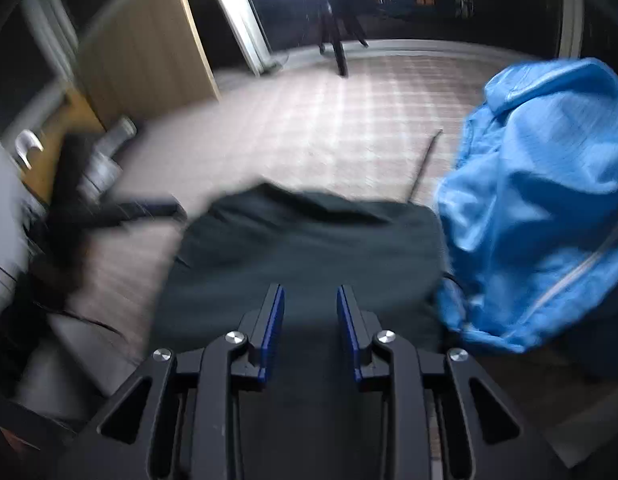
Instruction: Fold clothes
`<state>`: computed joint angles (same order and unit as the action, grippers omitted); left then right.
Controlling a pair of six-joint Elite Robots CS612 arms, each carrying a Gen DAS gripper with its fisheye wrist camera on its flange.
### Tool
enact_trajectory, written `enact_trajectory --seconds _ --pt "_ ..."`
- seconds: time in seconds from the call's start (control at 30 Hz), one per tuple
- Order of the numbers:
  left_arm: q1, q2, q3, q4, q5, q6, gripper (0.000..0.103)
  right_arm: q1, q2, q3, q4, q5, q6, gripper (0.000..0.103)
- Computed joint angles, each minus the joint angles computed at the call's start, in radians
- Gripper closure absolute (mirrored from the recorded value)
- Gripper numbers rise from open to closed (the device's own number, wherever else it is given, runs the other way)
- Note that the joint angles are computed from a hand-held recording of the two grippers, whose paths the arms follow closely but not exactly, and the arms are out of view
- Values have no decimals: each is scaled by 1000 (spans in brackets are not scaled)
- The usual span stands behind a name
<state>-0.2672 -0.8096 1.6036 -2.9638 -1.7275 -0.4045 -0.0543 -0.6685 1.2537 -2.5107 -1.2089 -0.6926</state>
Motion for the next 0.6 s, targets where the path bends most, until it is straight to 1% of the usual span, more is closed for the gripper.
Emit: enact_trajectory --seconds 0.03,0.07,0.1,0.17,0.23,0.33,0.37,0.4,0.47,0.5,0.53,0.57,0.6 --pt "0 -5 4 -10 -23 18 76 3 8 0 -27 -63 22 76" --pt "-1 -15 15 -21 -39 36 76 -2 5 -3 -12 -84 67 76" --pt "-4 -26 29 -30 -50 54 76 -11 -10 0 15 -63 96 76" --pt "-9 -49 56 -47 -76 84 76 -49 -41 34 4 70 142 76" --pt "-16 -67 88 -68 -123 87 76 -64 -73 77 -9 120 141 76" --pt "-40 -79 121 -64 -159 98 76 -72 -95 110 68 217 110 76" --pt "-49 -80 128 -59 -164 100 76 -69 -90 109 98 228 90 76" --pt "-59 -75 129 -52 -168 93 75 -62 -81 99 130 216 71 76" --pt "-76 -59 127 -42 -170 68 75 -54 -52 69 201 158 25 76" --pt "-84 -53 128 -42 -156 62 76 -53 -43 60 210 132 11 78" --pt "-93 -50 129 -36 -134 54 76 -57 -32 45 229 126 5 85" --pt "-101 -51 132 -26 -105 34 77 -62 -21 29 249 122 1 90" --pt "-107 -58 138 -25 -81 9 77 -70 -17 12 287 138 4 92"
